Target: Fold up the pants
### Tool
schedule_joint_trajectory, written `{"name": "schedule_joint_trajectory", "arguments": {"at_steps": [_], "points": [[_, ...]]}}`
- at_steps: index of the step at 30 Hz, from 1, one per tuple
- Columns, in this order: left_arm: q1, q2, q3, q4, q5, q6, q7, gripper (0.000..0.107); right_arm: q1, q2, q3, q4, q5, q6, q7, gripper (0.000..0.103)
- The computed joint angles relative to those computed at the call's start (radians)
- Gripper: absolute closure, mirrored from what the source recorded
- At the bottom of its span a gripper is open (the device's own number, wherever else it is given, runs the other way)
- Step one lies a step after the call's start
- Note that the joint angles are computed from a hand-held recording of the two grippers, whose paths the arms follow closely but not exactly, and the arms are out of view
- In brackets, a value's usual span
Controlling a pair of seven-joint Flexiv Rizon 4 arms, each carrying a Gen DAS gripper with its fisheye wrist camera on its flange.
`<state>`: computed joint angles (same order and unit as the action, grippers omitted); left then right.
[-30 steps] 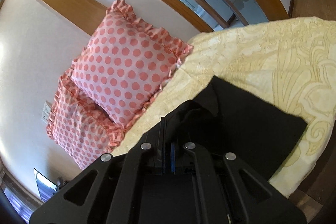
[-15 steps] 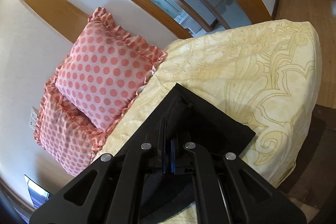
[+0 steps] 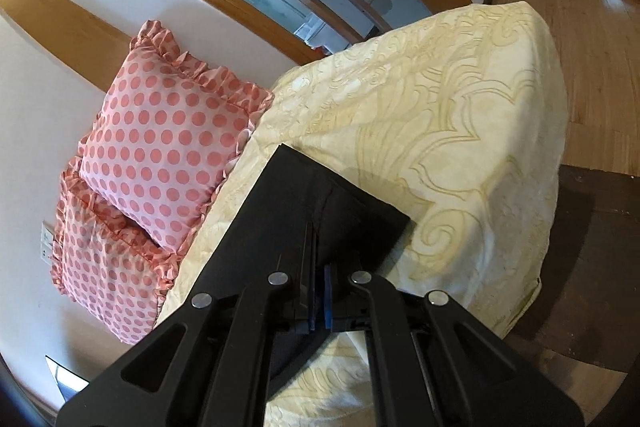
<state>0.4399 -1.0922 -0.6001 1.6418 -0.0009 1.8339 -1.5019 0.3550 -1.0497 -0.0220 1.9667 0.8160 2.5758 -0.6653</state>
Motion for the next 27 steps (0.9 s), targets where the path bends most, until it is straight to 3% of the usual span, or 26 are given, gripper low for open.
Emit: {"name": "schedule_joint_trajectory", "arguments": {"at_steps": [3,10,13,15,17,18,19,21,23,27], "points": [[0.003,0.001,0.000,-0.001,0.012,-0.009,0.017,0.094,0.019,0.016,-0.018,-0.002,0.025,-0.031,-0.043,0.100],[0.041,-0.012,-0.040,0.010,0.025,-0.024,0.066,0.096,0.034,0.033,-0.021,0.003,0.059,-0.083,-0.068,0.100],[0.040,-0.010,-0.039,0.003,0.022,-0.047,0.095,0.092,0.090,0.066,-0.078,0.000,0.139,-0.165,-0.163,0.097],[0.064,-0.014,-0.063,0.013,0.023,-0.052,0.118,0.089,0.154,0.104,-0.141,-0.016,0.294,-0.245,-0.265,0.080],[0.066,-0.002,-0.054,0.033,0.015,-0.012,0.117,0.077,0.174,0.122,-0.158,-0.024,0.391,-0.235,-0.338,0.033],[0.052,0.008,-0.031,0.040,0.011,0.021,0.105,0.069,0.174,0.125,-0.154,-0.022,0.412,-0.215,-0.361,0.031],[0.020,0.028,0.018,0.046,0.001,0.070,0.082,0.061,0.165,0.132,-0.147,-0.022,0.422,-0.217,-0.387,0.031],[-0.045,0.055,0.112,0.052,-0.009,0.179,0.035,0.053,0.121,0.132,-0.102,-0.013,0.380,-0.212,-0.363,0.034],[-0.049,0.056,0.122,0.045,0.033,0.211,0.019,0.048,0.066,0.115,-0.042,0.001,0.277,-0.167,-0.275,0.042],[-0.050,0.040,0.110,0.001,0.138,0.206,0.007,0.035,0.083,0.123,-0.052,-0.027,0.274,-0.202,-0.345,0.046]]}}
